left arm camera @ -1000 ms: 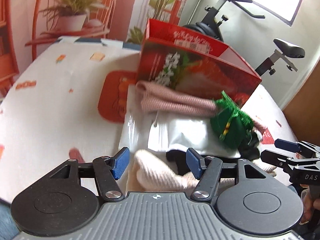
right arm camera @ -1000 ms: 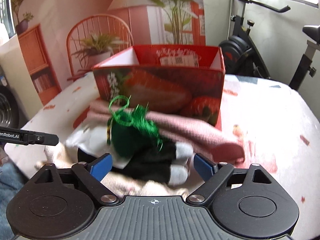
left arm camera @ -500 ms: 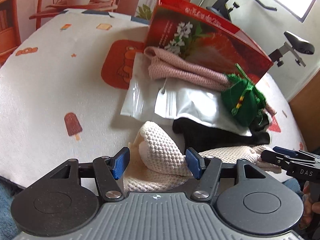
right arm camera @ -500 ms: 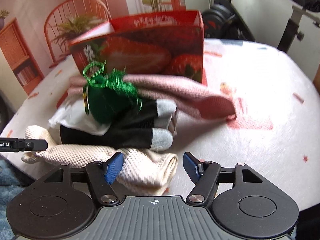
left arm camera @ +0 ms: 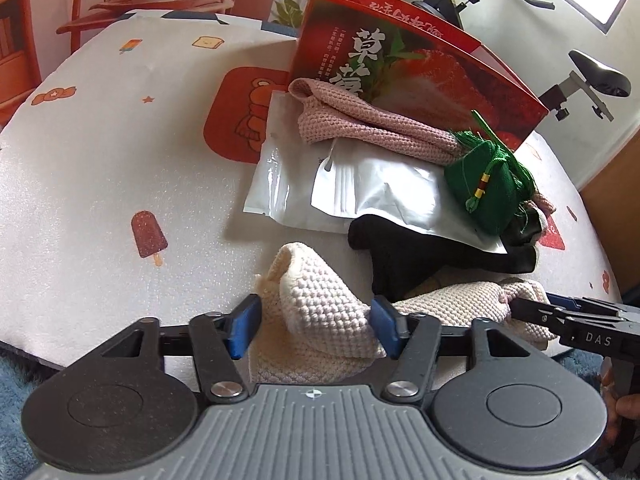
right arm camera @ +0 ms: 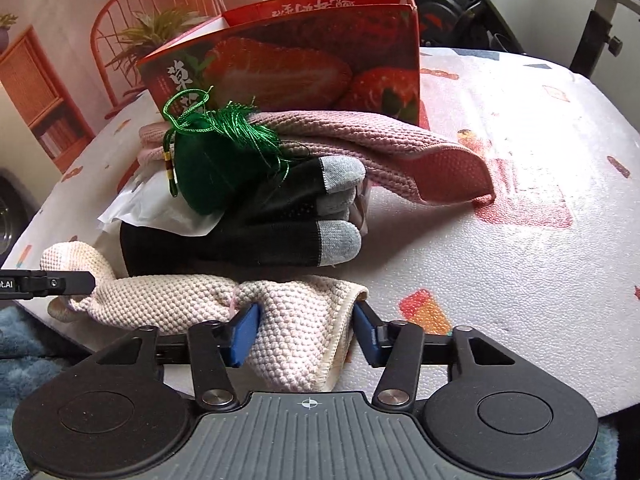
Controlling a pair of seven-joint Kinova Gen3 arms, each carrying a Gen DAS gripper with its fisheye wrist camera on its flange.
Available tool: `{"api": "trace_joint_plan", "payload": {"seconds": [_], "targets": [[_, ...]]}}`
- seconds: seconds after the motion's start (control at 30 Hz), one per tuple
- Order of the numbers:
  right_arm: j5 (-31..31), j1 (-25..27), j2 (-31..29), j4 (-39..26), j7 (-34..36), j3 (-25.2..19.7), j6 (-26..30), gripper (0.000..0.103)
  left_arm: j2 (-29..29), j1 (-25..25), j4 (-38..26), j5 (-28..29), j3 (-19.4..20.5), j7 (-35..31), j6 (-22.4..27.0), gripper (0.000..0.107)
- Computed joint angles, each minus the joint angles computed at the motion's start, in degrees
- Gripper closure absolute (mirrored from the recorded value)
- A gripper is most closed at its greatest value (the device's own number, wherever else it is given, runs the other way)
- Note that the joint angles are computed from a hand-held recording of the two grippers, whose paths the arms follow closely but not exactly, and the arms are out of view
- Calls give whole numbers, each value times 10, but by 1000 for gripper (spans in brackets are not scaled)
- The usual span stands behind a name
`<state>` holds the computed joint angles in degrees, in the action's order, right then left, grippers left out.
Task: Organize soft objects
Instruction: 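Reach to the beige knit cloth and close both grippers on it, then lift the beige knit cloth with both grippers and carry it over the red box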
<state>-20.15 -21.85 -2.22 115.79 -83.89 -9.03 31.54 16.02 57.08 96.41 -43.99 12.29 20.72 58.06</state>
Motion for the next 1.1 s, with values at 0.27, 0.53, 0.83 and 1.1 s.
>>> {"api": "trace_joint_plan", "payload": {"seconds": [0.27,0.53,0.83,1.1], "targets": [[-26,0,-5,3,32,5,-1,68,-1,8,6,-21,0,12,-6,95],[-111,-1,-25,7,125,27,1,76,-2,28,5,-57,2,55,38,98],[-204,-14,-47,15,234,47,-3,79,-7,47,17,-112,10,121,73,98],[-234,-35,-72,32,286,51,-49,79,-2,54,16,-145,23,151,106,98]]}}
